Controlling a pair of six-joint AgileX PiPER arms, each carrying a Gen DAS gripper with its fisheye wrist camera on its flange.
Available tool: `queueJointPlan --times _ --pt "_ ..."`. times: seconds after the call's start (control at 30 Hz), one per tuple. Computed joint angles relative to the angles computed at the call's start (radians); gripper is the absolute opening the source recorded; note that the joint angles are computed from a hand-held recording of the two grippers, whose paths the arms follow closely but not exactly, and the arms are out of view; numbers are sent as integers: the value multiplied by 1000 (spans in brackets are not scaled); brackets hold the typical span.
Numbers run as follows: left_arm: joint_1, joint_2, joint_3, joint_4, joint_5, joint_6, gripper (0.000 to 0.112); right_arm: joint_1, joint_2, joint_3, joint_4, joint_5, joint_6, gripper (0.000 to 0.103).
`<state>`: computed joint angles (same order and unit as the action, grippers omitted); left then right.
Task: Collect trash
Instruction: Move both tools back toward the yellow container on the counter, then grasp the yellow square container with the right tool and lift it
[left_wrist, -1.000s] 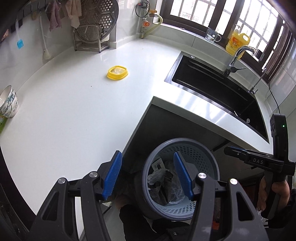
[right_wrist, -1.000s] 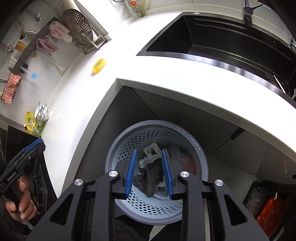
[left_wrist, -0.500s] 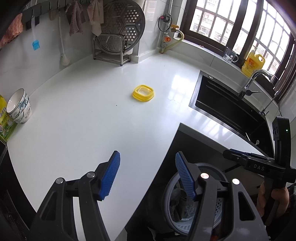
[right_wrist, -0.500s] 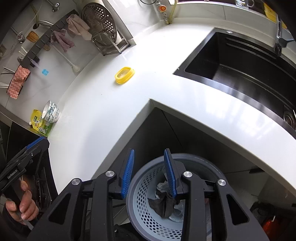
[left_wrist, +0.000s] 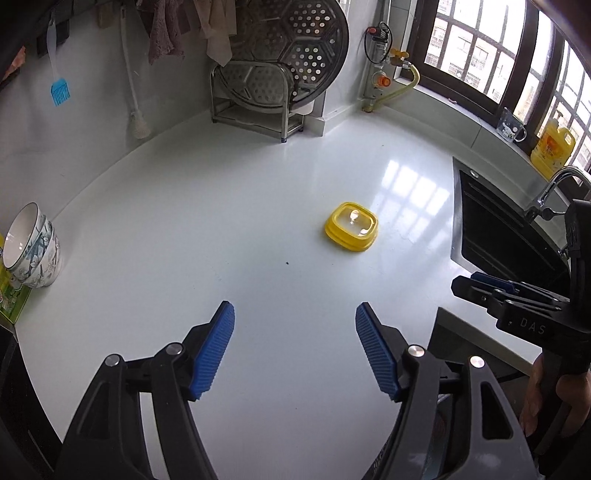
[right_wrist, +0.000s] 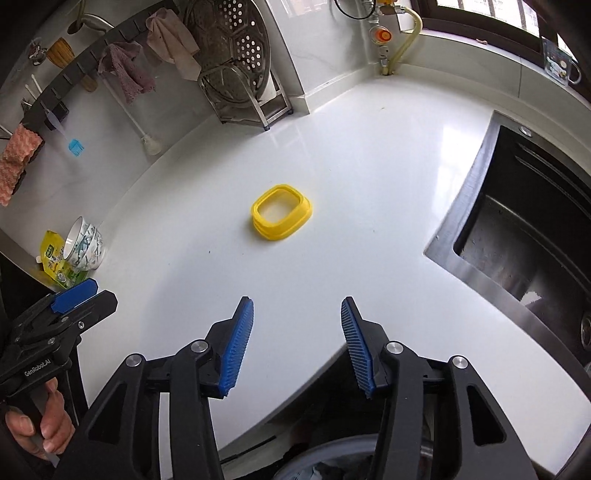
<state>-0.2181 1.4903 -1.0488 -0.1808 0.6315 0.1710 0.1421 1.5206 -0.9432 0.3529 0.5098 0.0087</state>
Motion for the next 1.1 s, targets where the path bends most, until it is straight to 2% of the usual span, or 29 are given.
queueJointPlan --times 0.17,0.33,0.6,0.83,1.1 --pt "31 132 -74 20 -30 -10 67 0 168 -139 -26 -23 -18 51" --pt "56 226 -133 21 -37 -8 68 12 292 -266 -81 -38 -5 63" --pt "74 313 -193 -11 -37 -15 68 60 462 -467 -201 18 50 63" --pt "82 336 -201 -16 -44 -6 68 90 523 -521 -312 21 76 66" --pt "88 371 -240 -35 -47 28 68 61 533 -496 -207 -2 -78 67"
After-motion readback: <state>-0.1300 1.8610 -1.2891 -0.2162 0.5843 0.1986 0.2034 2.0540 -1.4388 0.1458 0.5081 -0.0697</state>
